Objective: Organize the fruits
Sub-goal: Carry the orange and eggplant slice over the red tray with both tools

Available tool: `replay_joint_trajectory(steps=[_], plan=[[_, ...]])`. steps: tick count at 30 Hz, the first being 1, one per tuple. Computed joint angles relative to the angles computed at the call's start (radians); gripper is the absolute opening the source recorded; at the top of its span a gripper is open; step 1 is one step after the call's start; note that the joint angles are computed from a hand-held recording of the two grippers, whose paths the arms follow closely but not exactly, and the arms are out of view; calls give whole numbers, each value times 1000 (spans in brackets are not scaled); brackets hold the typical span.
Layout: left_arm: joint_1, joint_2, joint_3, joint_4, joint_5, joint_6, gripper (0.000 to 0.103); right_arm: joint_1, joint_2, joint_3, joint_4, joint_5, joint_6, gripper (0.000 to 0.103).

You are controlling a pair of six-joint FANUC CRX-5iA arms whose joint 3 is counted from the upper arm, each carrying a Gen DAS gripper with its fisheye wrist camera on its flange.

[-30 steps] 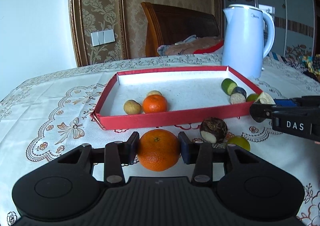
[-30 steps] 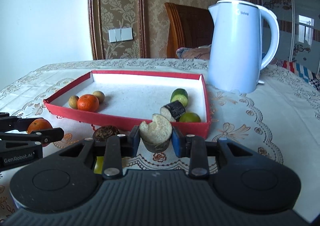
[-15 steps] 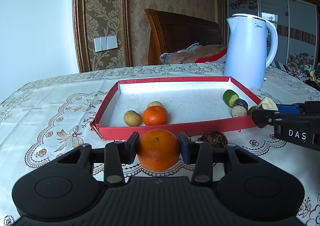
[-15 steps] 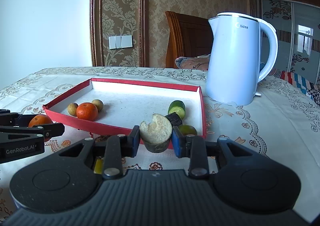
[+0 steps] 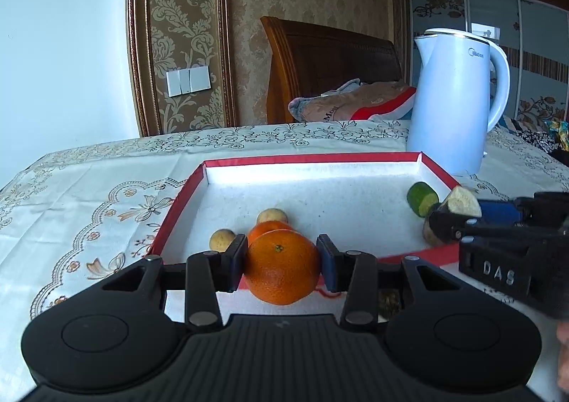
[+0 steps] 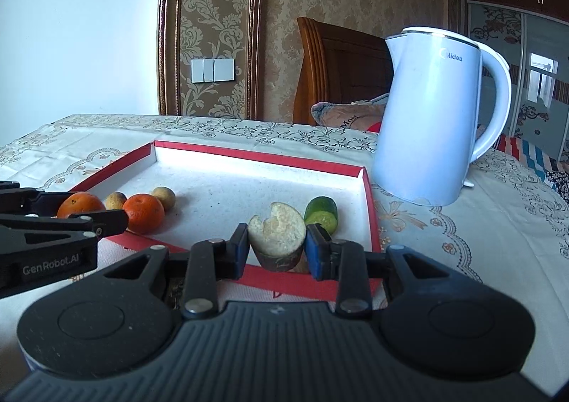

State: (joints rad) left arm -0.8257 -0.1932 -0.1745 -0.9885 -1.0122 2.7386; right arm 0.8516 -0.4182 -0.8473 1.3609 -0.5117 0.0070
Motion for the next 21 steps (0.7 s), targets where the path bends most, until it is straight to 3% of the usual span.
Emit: replay_joint_trajectory(steps=[9, 21], plan=[[40, 78, 71, -30, -23, -1, 41, -36, 72, 56, -40, 50, 23, 31], [159, 150, 133, 48, 16, -40, 41, -57, 200, 153, -101, 85, 71, 31]])
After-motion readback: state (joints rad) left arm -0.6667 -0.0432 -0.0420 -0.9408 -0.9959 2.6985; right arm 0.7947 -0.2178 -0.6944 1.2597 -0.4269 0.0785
